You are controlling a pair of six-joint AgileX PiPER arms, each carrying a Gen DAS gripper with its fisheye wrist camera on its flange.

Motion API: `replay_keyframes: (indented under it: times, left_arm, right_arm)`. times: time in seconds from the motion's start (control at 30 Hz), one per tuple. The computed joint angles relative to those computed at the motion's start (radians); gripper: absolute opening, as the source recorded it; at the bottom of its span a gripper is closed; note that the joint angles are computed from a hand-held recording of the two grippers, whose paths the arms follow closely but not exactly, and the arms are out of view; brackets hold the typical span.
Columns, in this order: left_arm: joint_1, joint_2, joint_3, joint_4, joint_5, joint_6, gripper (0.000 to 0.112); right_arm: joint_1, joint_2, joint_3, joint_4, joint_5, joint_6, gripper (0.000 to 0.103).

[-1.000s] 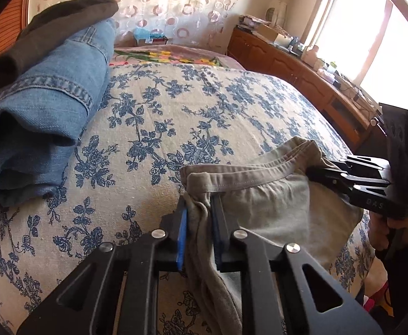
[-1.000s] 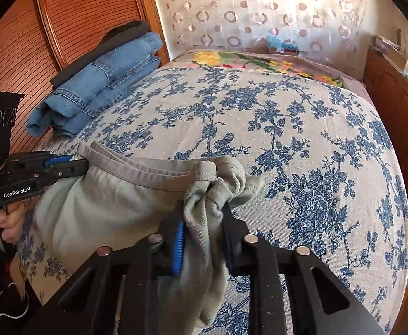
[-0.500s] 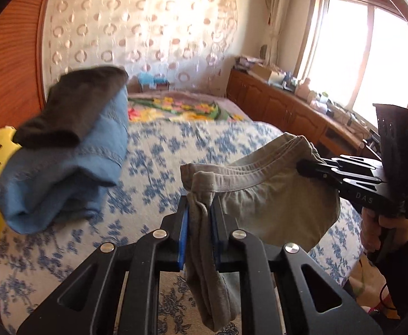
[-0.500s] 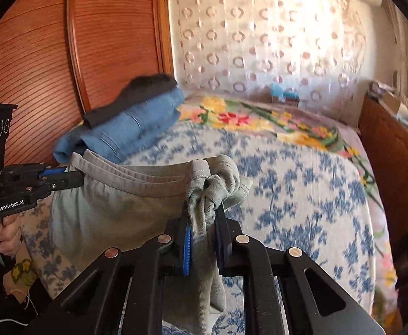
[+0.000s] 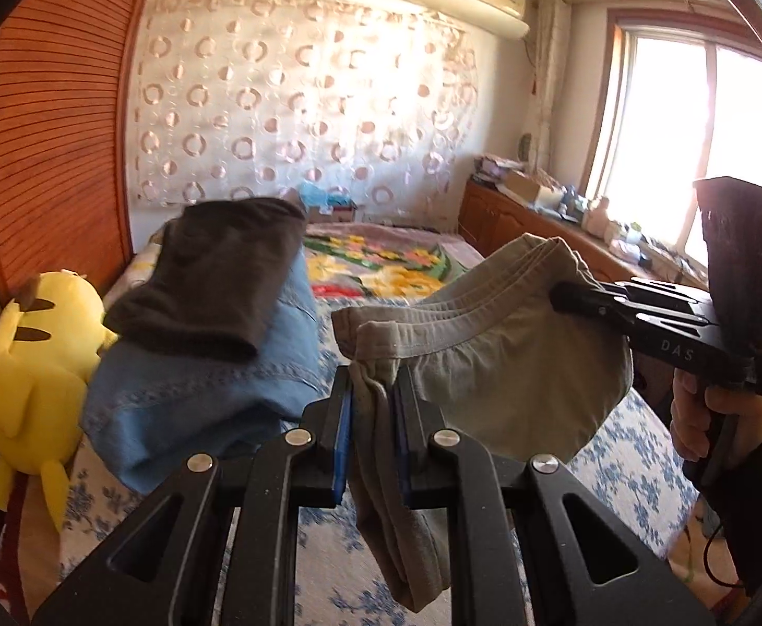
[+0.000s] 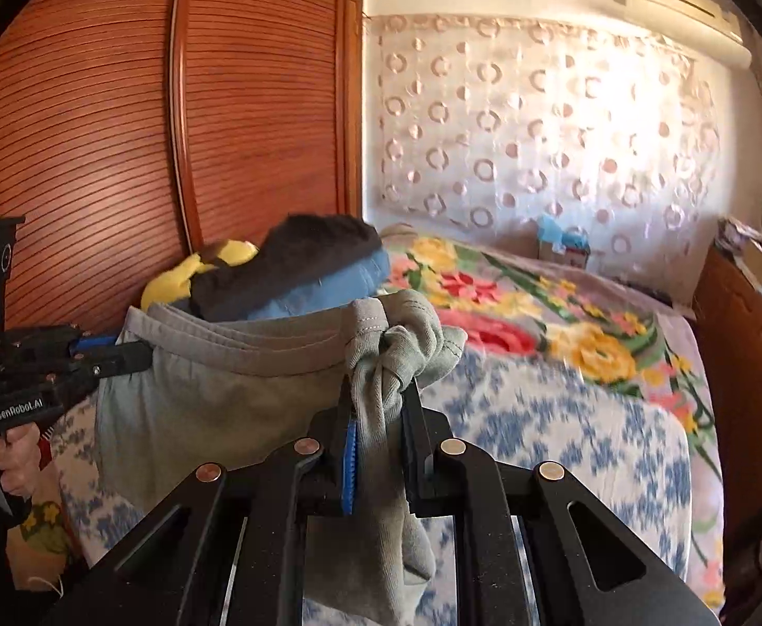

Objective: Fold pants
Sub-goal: 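Lift the pants bundle with both grippers and carry it onto the jeans stack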

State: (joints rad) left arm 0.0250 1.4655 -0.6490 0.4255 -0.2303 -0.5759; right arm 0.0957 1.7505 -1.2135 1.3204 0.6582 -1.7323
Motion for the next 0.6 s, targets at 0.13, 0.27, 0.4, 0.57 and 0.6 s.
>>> replay_keyframes:
  times: [0.13, 0.27, 0.4, 0.57, 0.6]
  left_arm:
    - [0.06, 0.018, -0.027, 0.089, -0.018, -0.083, 0.015]
    - [0.138, 0.069, -0.107, 0.351, -0.024, -0.324, 0.015]
    - [0.176, 0.091, -0.173, 0.477, -0.006, -0.43, 0.015]
    - [0.218, 0.146, -0.264, 0.597, 0.004, -0.552, 0.015]
    - [0.226, 0.158, -0.28, 0.614, 0.002, -0.572, 0.015]
  right_arm:
    - [0.039, 0.078, -0.135, -0.061, 0.002, 0.065, 0.014]
    - [0.076, 0.171, -0.297, -0.166, 0.01, 0.183, 0.014]
    - [0.101, 0.252, -0.455, -0.256, 0.035, 0.275, 0.014]
    - [0.119, 0.357, -0.638, -0.343, 0.082, 0.377, 0.014]
    - [0.126, 0.385, -0.691, -0.372, 0.093, 0.407, 0.014]
